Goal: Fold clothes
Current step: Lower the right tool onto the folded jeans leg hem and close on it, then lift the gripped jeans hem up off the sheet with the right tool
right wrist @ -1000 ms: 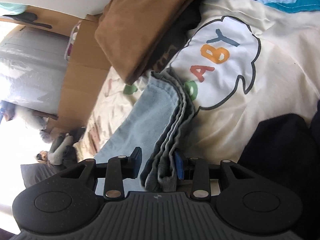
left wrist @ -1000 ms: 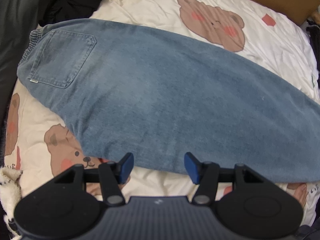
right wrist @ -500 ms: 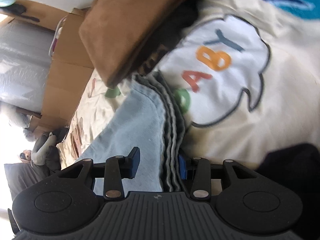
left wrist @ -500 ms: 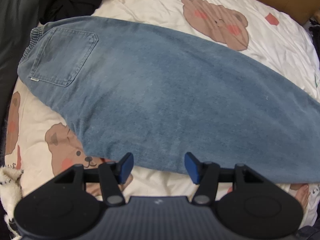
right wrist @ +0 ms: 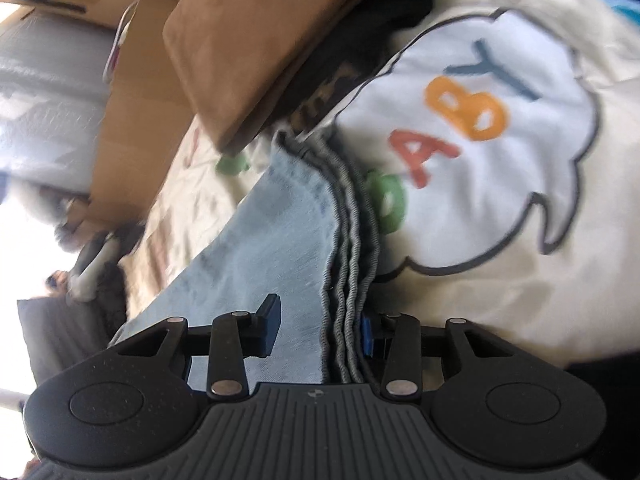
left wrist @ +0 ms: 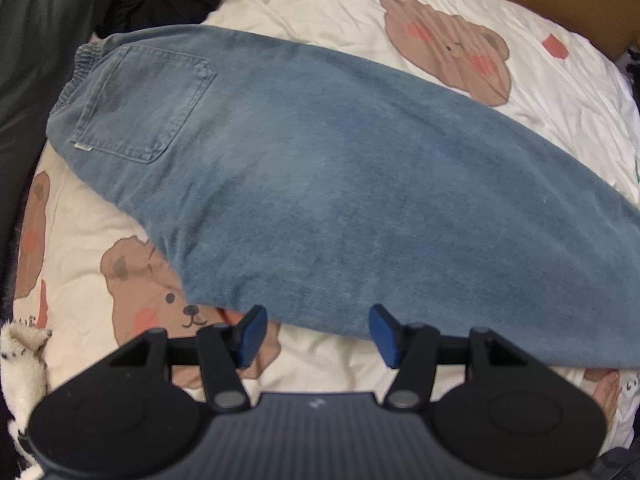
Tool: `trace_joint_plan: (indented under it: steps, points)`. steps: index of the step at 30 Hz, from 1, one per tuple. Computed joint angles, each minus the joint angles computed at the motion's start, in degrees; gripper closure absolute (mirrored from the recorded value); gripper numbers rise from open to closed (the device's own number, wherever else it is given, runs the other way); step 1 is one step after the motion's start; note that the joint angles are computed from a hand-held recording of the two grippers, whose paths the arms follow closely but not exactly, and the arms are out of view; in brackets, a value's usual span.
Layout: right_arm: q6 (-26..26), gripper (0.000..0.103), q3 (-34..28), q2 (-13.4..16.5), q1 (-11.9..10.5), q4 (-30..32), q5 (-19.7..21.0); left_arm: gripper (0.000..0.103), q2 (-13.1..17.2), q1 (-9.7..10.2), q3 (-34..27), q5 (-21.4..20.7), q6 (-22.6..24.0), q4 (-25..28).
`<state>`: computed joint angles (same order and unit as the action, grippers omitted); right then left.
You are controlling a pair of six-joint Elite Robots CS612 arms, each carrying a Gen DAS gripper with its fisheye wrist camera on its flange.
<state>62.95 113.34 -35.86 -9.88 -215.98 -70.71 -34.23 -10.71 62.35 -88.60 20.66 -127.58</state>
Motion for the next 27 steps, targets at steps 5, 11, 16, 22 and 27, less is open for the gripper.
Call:
trace_joint_plan:
  steps: [5,11,16,22,27]
  points:
    - [-1.3,0.073,0.0,0.3,-1.2,-0.5,4.0,0.043,-0.1,0.46,0.2,0.1,-1.3,0.2]
    - [0.7,0.091,-0.1,0.7,-1.3,0.8,4.2,0.043,0.2,0.65,0.0,1.0,-1.5,0.6]
    - [-0.4,0.094,0.4,-1.5,-0.3,4.2,1.5,0.043,0.1,0.57,0.4,0.9,-1.5,-0.3]
    - [-0.5,0.094,0.2,-5.9,0.6,10.7,0.2,0.043,-0.5,0.69,1.2,-1.0,-3.2,-1.6]
    - [-1.3,0.094,-0.8,-9.0,1.3,17.0,-0.6,0.043,-1.5,0.86,2.0,-2.0,-3.6,-2.4]
